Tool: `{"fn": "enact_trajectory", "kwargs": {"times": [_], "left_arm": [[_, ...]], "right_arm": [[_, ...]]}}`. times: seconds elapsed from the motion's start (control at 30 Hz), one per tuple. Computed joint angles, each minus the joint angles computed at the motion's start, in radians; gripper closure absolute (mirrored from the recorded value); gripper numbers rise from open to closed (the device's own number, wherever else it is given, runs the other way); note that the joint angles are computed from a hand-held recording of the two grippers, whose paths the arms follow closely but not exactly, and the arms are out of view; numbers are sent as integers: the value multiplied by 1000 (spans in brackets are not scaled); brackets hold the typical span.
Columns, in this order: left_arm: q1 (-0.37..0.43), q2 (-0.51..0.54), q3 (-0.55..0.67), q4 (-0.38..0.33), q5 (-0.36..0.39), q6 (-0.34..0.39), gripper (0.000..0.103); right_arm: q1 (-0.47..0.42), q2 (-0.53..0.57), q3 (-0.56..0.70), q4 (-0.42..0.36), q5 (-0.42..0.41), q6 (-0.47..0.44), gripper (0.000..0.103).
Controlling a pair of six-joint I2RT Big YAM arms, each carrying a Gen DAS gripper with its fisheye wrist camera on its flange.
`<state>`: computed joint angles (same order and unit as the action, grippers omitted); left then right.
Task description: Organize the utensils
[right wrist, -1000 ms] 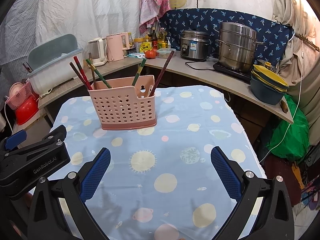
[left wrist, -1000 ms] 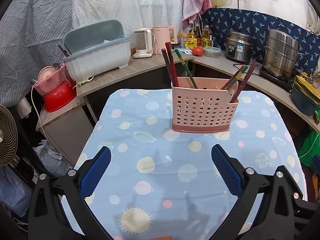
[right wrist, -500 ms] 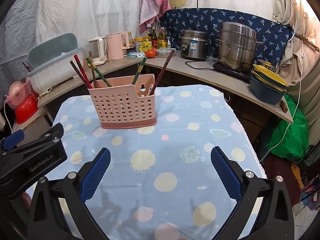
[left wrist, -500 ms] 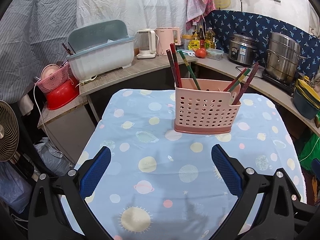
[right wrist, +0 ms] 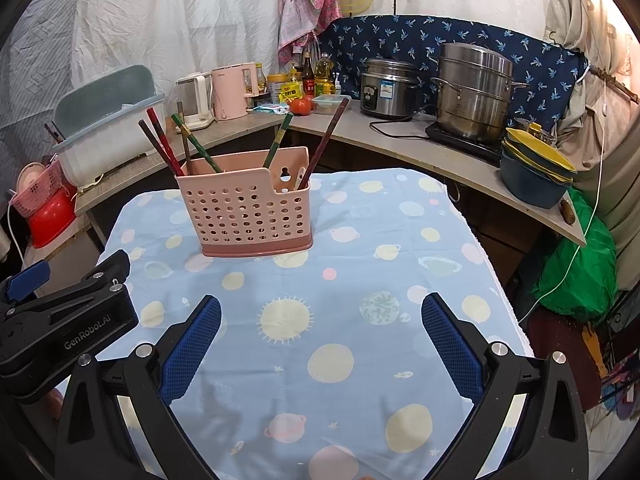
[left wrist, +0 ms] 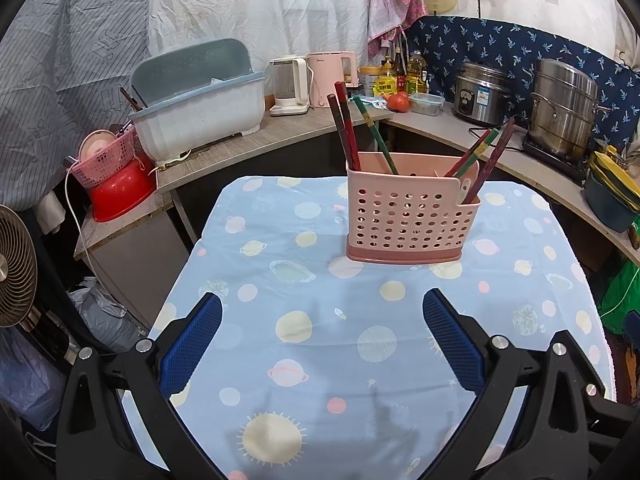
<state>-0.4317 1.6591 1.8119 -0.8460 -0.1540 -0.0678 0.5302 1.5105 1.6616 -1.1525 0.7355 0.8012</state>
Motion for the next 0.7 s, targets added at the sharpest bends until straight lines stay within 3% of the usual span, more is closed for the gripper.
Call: {"fn": "enact_trajectory", "kwargs": {"times": [0.7], "left_arm": [[-1,-3,-6,4,1,-1,7]], "right_arm": [[-3,-12,-15,4,1,-1,6]]}}
